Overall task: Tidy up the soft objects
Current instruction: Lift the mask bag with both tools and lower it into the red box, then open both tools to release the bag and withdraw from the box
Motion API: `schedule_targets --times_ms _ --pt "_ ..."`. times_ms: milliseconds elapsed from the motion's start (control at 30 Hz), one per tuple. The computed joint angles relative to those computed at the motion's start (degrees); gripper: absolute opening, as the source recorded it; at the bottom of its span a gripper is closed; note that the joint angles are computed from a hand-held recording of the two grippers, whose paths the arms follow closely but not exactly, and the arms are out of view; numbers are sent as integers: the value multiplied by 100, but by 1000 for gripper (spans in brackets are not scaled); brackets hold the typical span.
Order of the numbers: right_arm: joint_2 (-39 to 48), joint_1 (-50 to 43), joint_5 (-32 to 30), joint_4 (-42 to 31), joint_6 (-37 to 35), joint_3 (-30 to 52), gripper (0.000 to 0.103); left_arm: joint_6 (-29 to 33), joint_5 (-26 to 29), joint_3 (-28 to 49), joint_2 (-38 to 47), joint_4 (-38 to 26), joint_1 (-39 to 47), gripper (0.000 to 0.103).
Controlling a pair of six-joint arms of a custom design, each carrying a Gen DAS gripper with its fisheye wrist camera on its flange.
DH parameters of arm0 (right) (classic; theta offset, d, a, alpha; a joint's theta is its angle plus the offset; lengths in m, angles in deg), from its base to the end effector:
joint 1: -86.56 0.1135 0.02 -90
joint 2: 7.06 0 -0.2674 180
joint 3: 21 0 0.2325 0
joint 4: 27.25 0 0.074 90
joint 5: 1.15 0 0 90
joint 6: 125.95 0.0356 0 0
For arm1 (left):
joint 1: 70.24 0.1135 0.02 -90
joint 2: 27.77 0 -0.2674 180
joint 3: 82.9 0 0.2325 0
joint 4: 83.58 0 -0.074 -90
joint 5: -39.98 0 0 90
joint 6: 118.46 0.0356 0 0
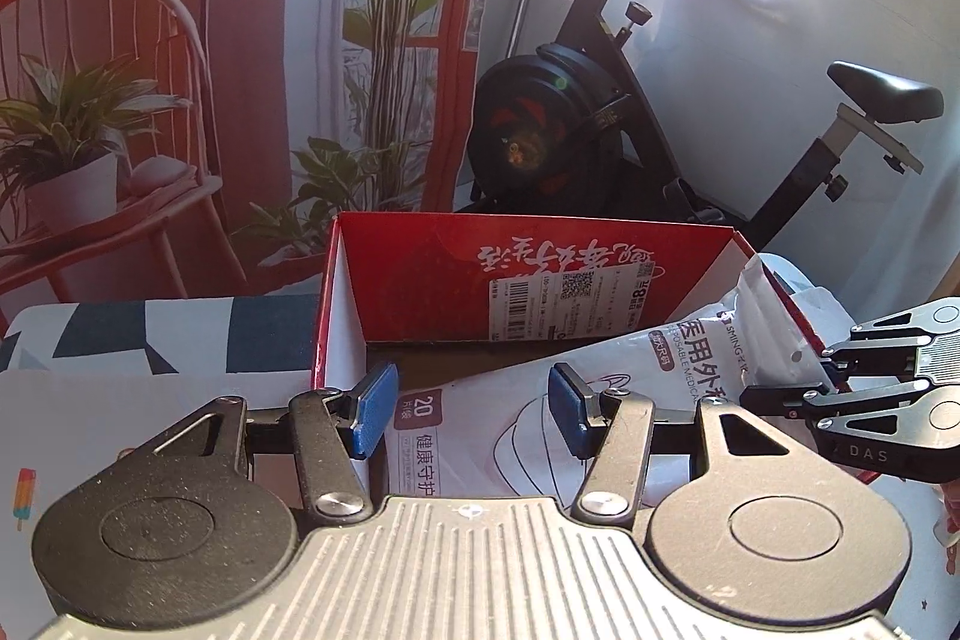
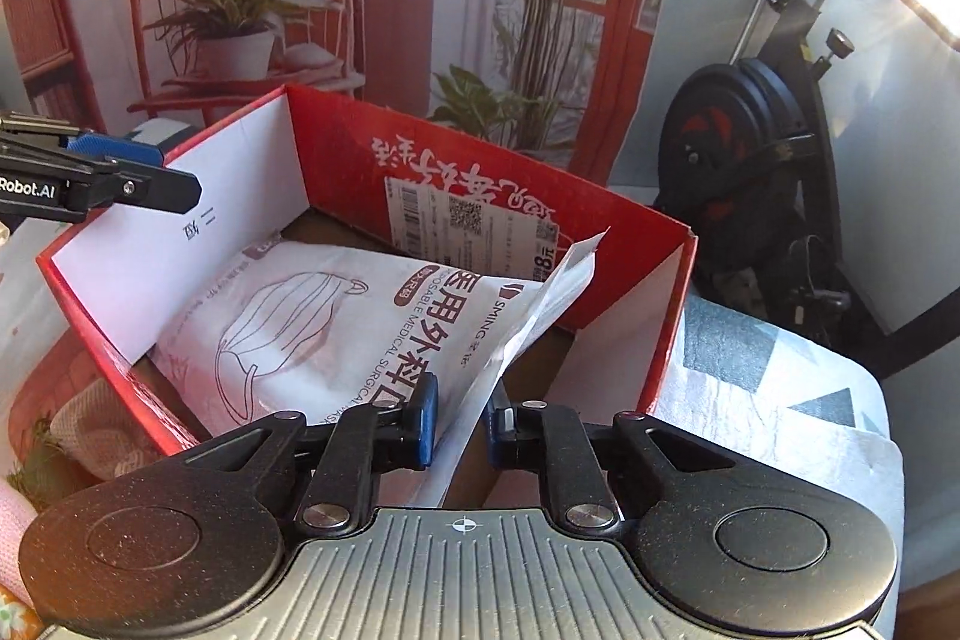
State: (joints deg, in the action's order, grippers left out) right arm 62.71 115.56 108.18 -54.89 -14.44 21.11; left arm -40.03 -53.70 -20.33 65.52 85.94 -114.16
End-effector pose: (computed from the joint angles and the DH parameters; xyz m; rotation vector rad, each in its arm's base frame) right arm 0.1760 0.0841 0.1680 -0.0300 2.4593 -0.0509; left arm 0.2304 -0.2187 0.1895 0.6152 2.2427 -0.4249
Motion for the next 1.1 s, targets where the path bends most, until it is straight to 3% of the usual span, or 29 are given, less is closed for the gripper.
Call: schedule_targets --times_ms 333,567,700,733,833,867,1100 --pt "1207 -508 -548 -155 -393 533 13 -44 -201 93 188 -35 8 57" --pt "1513 -260 -196 -78 -359 590 14 -43 -437 67 193 -99 -51 59" --pt "1595 80 292 -83 -202 597 20 -46 -530 1 25 -196 -86 59" --pt "1565 215 475 -99 -124 582 27 -51 -567 -24 -26 -215 -109 60" --pt "1351 590 1195 -96 261 477 89 -65 -644 -94 -205 -303 -158 62" --pt "1103 650 1276 95 215 312 96 -73 -660 -116 -265 -329 -171 62" --pt "317 963 1643 -551 891 260 96 -226 -811 -276 -678 -558 -320 63"
